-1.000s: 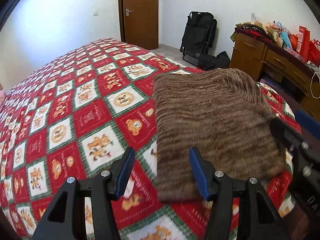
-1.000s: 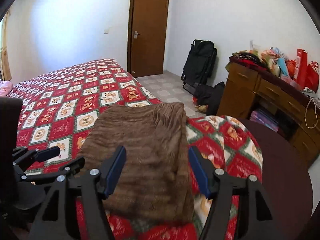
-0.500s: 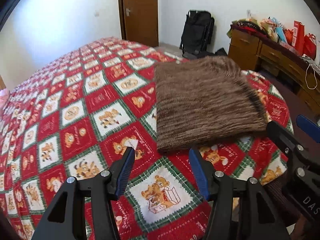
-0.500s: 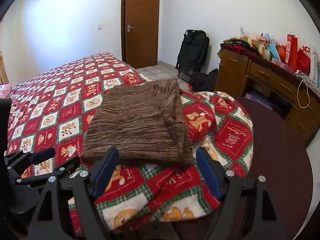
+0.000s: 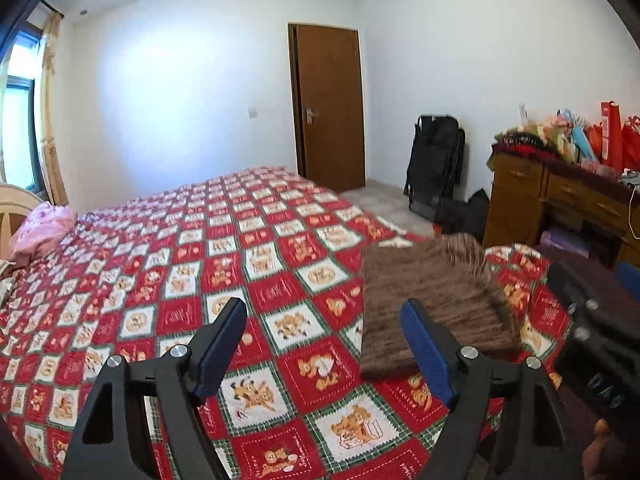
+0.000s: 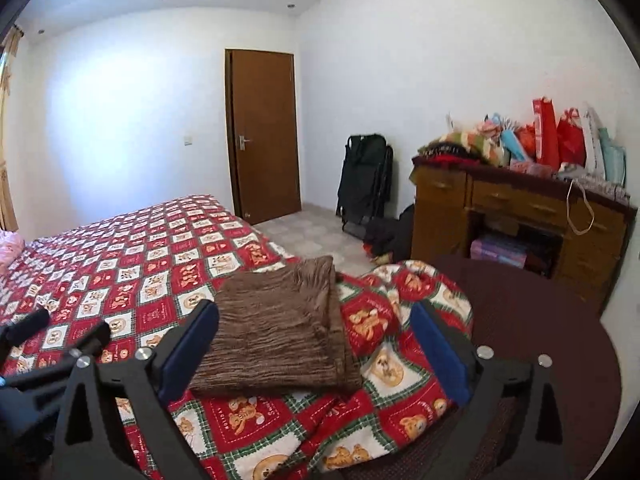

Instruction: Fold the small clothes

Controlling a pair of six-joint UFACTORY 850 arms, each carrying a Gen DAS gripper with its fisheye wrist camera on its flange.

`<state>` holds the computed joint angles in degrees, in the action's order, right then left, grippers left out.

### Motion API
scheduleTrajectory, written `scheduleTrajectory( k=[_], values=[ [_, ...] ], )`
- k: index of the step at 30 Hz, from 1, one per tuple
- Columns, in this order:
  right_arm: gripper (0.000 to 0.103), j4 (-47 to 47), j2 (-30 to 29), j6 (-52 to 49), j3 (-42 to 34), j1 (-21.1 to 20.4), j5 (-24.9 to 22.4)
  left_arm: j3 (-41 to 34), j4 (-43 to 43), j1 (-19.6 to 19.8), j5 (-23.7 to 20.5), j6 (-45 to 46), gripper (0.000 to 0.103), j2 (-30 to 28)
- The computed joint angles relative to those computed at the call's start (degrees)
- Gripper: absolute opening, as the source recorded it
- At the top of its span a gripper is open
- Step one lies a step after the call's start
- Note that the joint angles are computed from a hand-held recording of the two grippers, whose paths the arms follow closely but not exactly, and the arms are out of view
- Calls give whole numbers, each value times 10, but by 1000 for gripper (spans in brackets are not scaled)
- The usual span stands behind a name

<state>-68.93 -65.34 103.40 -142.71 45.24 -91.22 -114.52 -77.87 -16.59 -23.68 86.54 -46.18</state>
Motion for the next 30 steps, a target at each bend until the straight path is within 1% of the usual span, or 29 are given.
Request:
scheduleTrajectory(
  k=[1, 3, 6, 9, 12, 13, 15, 16, 19, 21, 24, 30],
  values=[
    [99, -6, -14, -14, -25, 1, -10, 11, -29, 1, 2, 30, 80, 8],
    [99, -15, -21, -19, -38, 3, -13, 30, -80, 2, 3, 82, 82, 21],
    [99, -24, -21, -12, -40, 7, -20, 40, -111, 5, -4, 111, 83, 29],
    [102, -36, -29, -19, -57, 11, -32, 49, -145, 7, -6, 141, 83, 35],
    [103, -53, -51, -40, -99, 15, -48, 54, -167, 8, -8, 165, 84, 39],
    [103, -61, -68, -58, -130, 16, -56, 56, -174, 9, -9, 171, 84, 40],
    [103, -68, -83, -72, -157, 16, -63, 61, -186, 10, -17, 182, 84, 43],
    [103, -70, -83, -71, -158, 17, -64, 63, -193, 11, -21, 188, 84, 45],
    [103, -69, -46, -35, -89, 17, -56, 60, -190, 11, -19, 184, 84, 44],
    [103, -69, -41, -28, -80, 16, -57, 57, -181, 11, -20, 174, 84, 43],
    [103, -63, -21, -8, -44, 16, -52, 54, -166, 11, -23, 160, 84, 41],
    [103, -61, -23, -10, -47, 16, -52, 54, -171, 12, -26, 163, 84, 40]
  ],
)
